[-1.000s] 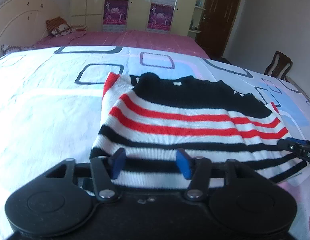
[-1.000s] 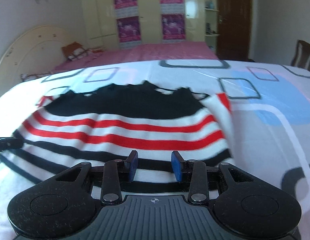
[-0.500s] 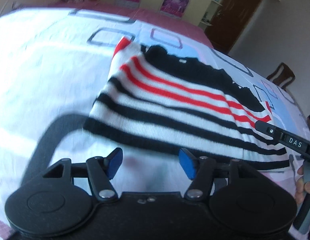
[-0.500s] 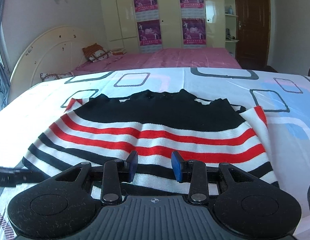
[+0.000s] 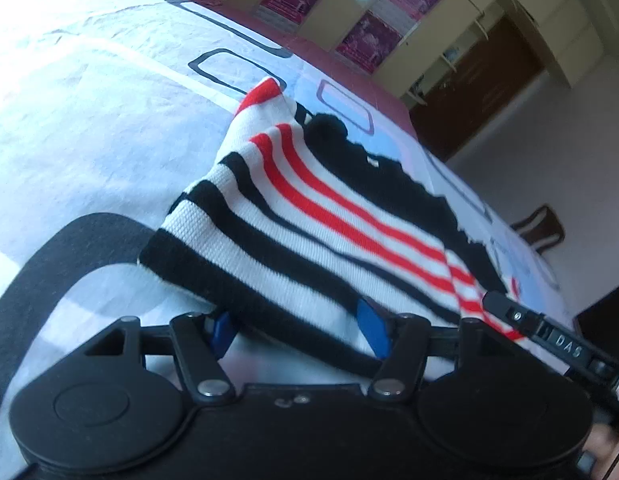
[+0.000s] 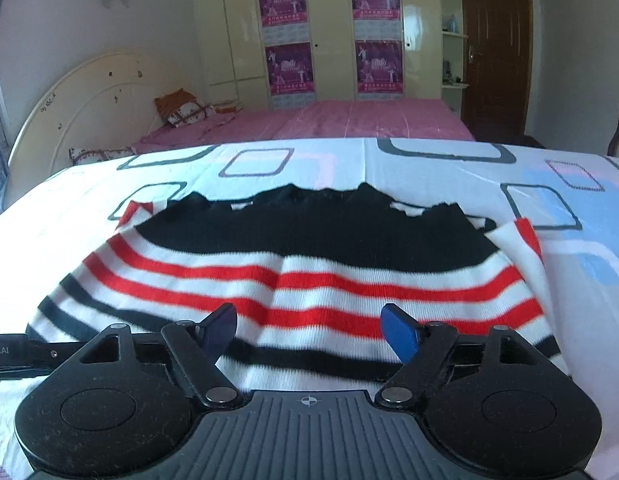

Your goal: Fold small clothes

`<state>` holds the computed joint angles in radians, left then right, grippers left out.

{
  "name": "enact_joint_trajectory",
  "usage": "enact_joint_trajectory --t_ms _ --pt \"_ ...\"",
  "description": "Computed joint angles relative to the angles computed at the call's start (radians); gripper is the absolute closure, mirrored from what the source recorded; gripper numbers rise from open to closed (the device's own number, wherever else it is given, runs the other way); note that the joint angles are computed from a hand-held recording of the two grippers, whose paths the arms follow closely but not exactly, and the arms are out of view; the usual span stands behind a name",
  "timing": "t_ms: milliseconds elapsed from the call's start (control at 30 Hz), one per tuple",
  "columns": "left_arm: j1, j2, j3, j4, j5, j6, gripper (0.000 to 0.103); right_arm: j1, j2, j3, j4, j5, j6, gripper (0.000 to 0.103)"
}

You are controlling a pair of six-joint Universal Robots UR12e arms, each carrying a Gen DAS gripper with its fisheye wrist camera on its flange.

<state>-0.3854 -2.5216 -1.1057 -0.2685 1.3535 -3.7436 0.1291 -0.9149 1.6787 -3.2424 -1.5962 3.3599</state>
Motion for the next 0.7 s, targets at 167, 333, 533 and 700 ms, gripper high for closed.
enact_joint_trajectory --t_ms 167,333,533,700 --pt "0.008 -0.031 0.036 0.04 -0.021 -0.059 0.043 -0.003 0.02 -0.047 0.058 0.016 -0.006 0.059" --pt "0.017 -0.066 0.072 0.085 -0.036 -0.129 0.049 0.004 0.039 -0.074 0.093 0.006 -0.015 0.061" --pt "0.027 -0.088 0.086 0.138 -0.038 -0.231 0.067 0.018 0.05 -0.096 0.166 -0.025 -0.107 0.061" --pt "0.028 -0.093 0.084 0.159 -0.026 -0.256 0.074 0.028 0.056 -0.091 0.156 -0.058 -0.146 0.061"
